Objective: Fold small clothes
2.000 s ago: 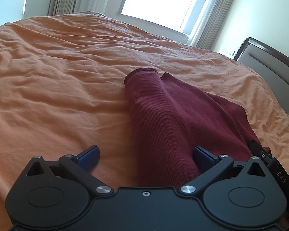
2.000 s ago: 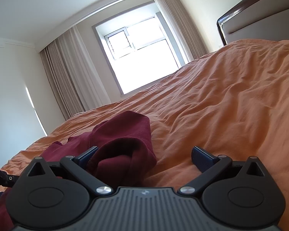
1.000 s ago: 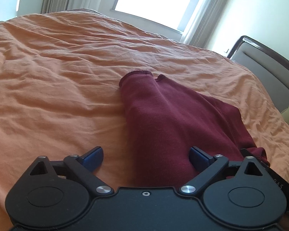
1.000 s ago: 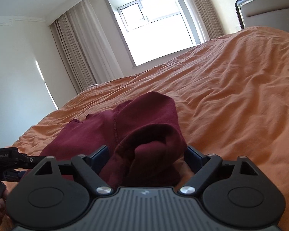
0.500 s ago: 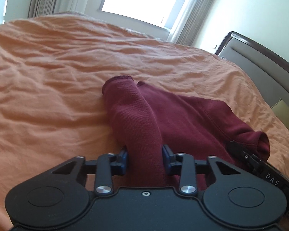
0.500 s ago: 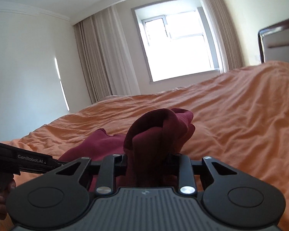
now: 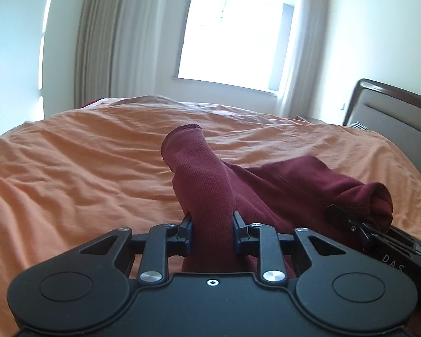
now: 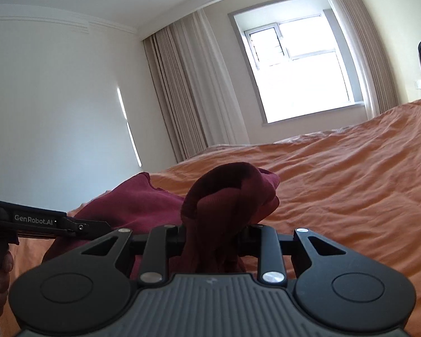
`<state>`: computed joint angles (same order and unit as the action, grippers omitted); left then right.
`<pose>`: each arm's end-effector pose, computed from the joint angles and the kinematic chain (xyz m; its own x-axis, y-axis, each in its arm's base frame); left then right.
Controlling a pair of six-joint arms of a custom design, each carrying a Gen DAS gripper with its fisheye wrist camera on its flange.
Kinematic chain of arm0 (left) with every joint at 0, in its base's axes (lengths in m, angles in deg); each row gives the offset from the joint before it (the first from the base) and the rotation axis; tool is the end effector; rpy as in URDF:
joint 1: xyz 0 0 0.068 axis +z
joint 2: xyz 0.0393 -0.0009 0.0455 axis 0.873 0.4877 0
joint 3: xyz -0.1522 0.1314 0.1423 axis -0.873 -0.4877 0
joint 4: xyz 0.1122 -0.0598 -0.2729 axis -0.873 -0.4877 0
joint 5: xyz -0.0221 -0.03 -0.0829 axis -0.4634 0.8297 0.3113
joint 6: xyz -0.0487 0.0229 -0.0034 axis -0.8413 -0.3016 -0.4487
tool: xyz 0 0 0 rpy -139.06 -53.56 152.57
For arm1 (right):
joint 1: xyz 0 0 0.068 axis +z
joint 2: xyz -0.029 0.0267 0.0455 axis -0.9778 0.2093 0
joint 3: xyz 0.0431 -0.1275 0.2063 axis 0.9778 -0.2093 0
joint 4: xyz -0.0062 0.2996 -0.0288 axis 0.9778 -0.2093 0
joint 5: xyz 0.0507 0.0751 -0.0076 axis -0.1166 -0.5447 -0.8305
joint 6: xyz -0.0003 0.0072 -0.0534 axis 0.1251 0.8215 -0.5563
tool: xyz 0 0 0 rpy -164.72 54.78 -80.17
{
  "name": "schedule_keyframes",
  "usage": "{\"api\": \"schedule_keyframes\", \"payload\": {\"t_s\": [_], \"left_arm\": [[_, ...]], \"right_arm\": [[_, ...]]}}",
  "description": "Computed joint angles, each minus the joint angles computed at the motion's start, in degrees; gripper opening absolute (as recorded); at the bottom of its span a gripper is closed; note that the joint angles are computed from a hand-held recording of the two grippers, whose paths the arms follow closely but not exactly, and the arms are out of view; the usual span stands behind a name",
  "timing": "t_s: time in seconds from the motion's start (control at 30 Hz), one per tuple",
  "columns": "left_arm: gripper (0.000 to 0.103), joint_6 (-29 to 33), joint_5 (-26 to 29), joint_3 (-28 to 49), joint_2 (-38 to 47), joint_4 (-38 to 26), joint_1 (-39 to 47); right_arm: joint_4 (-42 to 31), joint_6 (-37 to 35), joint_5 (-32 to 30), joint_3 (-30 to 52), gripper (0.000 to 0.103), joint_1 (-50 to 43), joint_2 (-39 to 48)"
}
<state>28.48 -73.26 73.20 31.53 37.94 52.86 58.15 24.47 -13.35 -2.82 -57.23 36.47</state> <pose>0.2884 -0.0332 0.1488 -0.4463 -0.1990 -0.8724 -0.1605 0.9769 -0.1408 0.3348 0.1371 0.1132 -0.3599 0.0780 -0.9297 -0.5279 0.8046 0.2718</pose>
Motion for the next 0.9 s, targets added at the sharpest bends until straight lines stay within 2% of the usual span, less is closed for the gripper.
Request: {"api": "schedule_keyframes", "payload": {"t_s": [0.17,0.33,0.5,0.6,0.63,0.67,0.7,0.73,0.77,0.9], "left_arm": [[0.029,-1.2,6.1,-0.9,3.9,0.8,6.4],[0.032,-2.8,9.0,-3.1,7.8,6.2,9.2],[0.035,-3.5,9.1,-3.2,9.3,8.1,9.3],[0.038,-3.9,9.2,-3.2,9.7,8.4,9.2],[0.039,-4.2,9.1,-3.1,9.6,8.1,9.3],[0.043,-4.5,9.1,-3.1,9.5,8.1,9.3],[0.046,-4.8,9.1,-3.1,9.5,7.8,9.4],[0.056,-5.1,8.8,-2.8,9.6,7.3,9.3],[0.069,-5.5,8.3,-2.4,9.6,6.3,9.1],[0.079,-6.8,7.8,-2.8,8.3,4.6,9.0]], "right_arm": [[-0.3,-0.4,2.5,0.7,0.033,1.1,3.6],[-0.4,0.6,2.1,-0.8,0.036,0.6,2.8],[-1.1,0.1,4.0,-0.4,0.04,1.2,2.6],[-1.8,0.5,5.1,-0.8,0.05,1.3,1.6],[-2.0,0.4,5.1,-0.9,0.058,1.3,1.3],[-2.5,0.4,5.5,-1.0,0.072,1.3,1.0],[-2.8,0.4,6.1,-1.2,0.079,1.4,0.6],[-2.6,0.4,6.5,-1.7,0.087,1.4,0.1],[-2.4,0.4,6.7,-2.2,0.09,1.3,-0.4],[-2.9,-0.6,7.7,-5.0,0.099,1.0,-4.1]]}}
